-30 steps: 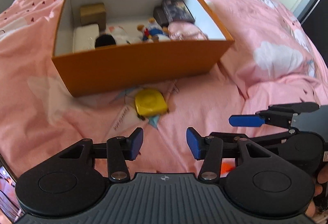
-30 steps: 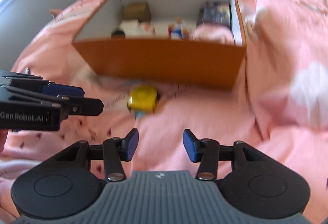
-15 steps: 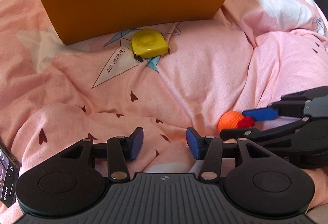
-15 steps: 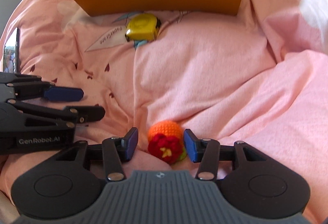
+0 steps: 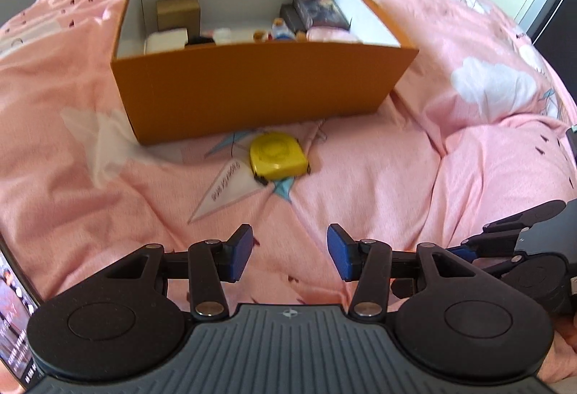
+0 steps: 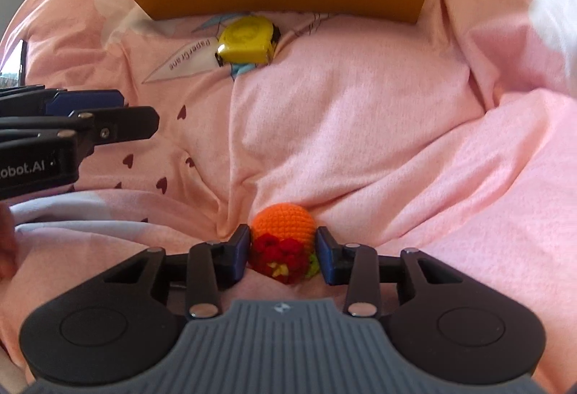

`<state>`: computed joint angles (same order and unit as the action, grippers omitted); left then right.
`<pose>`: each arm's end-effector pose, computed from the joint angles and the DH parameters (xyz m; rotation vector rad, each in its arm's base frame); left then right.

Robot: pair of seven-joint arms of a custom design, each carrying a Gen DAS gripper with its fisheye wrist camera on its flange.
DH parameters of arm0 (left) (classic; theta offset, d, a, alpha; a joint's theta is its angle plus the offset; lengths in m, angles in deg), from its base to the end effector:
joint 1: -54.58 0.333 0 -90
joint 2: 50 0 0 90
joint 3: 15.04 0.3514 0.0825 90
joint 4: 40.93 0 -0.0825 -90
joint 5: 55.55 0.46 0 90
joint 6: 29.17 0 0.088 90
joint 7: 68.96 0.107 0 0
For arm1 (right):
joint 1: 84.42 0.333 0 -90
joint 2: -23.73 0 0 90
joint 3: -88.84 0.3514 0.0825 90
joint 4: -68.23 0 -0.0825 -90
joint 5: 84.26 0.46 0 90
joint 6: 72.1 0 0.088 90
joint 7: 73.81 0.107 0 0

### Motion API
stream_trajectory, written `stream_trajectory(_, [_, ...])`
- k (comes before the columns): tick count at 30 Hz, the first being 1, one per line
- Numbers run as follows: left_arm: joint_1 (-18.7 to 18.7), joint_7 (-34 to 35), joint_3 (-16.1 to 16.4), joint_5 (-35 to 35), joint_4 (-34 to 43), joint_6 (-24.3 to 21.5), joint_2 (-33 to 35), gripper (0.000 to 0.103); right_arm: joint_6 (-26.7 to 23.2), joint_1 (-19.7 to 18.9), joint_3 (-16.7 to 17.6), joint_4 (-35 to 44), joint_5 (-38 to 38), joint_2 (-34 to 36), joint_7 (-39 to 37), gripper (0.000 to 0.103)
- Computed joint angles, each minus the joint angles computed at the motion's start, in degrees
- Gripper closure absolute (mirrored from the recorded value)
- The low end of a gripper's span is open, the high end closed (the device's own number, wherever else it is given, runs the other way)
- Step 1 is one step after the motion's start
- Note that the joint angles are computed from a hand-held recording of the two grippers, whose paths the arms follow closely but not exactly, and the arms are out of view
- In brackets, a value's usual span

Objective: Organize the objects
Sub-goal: 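Grasp the yellow tape measure with the left gripper while the right grasps the orange crocheted ball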

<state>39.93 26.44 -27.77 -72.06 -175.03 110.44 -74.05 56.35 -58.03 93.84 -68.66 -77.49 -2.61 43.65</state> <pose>0.4606 -0.2505 0.5520 -1.5869 2.4080 -0.7450 0.4190 0.2632 0.5247 -2.0035 1.9902 -0.0322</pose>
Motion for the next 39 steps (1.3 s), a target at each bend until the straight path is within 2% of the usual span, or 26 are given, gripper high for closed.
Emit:
stream_trajectory(6, [1.07, -1.59, -1.58, 3.51, -0.72, 8.44, 1.00, 0.046, 5.41, -2.13, 0.83, 0.83, -5.13, -0.37, 0.83, 0.062])
stream_trajectory(13, [-1.13, 0.67, 0.29, -0.59, 0.20, 15.21, 5.20, 0.046, 15.21, -5.56, 2.36, 2.11, -13.86, 2.66, 5.78, 0.062])
stream_trajectory(16, [-1.52, 1.97, 0.83, -2.12, 0.93, 13.78, 6.43, 0.046, 16.87, -6.65, 2.59, 2.68, -16.36, 4.56, 8.25, 0.061])
stream_trajectory(19, [-0.31, 0.73, -0.24, -0.03, 1.38, 12.39, 7.36, 0.046, 16.90, -7.12, 2.71, 2.99, -18.42, 6.03, 9.91, 0.061])
stream_trajectory(23, [-0.44, 1.09, 0.01, -0.61, 2.28, 11.74, 8.94, 0.044, 17.01, -6.49, 1.43, 2.72, -17.03, 7.25, 10.08, 0.061])
stream_trajectory(28, [-0.13, -1.86, -0.01, -2.14, 4.51, 11.65, 12.06, 0.025, 17.72, -6.85, 1.06, 1.69, -16.51, 7.58, 11.88, 0.060])
stream_trajectory(32, [1.07, -7.63, -1.27, 2.02, 7.25, 9.85, 15.28, 0.025, 18.78, -5.83, -0.23, 1.17, -13.47, 7.77, 9.52, 0.059])
stream_trajectory(34, [1.30, -9.91, -1.59, 4.58, 8.17, 9.48, 16.67, 0.025, 18.30, -6.45, 0.34, 1.32, -14.32, 7.75, 10.16, 0.058])
stream_trajectory(36, [1.13, -10.57, -1.39, 5.20, 9.04, 8.34, 17.74, 0.025, 17.79, -6.82, 0.58, 1.49, -15.23, 7.60, 10.17, 0.051])
stream_trajectory(39, [0.75, -9.84, -1.01, 4.67, 10.03, 6.51, 18.93, 0.030, 17.44, -7.14, 0.83, 1.72, -16.72, 7.40, 9.63, 0.051])
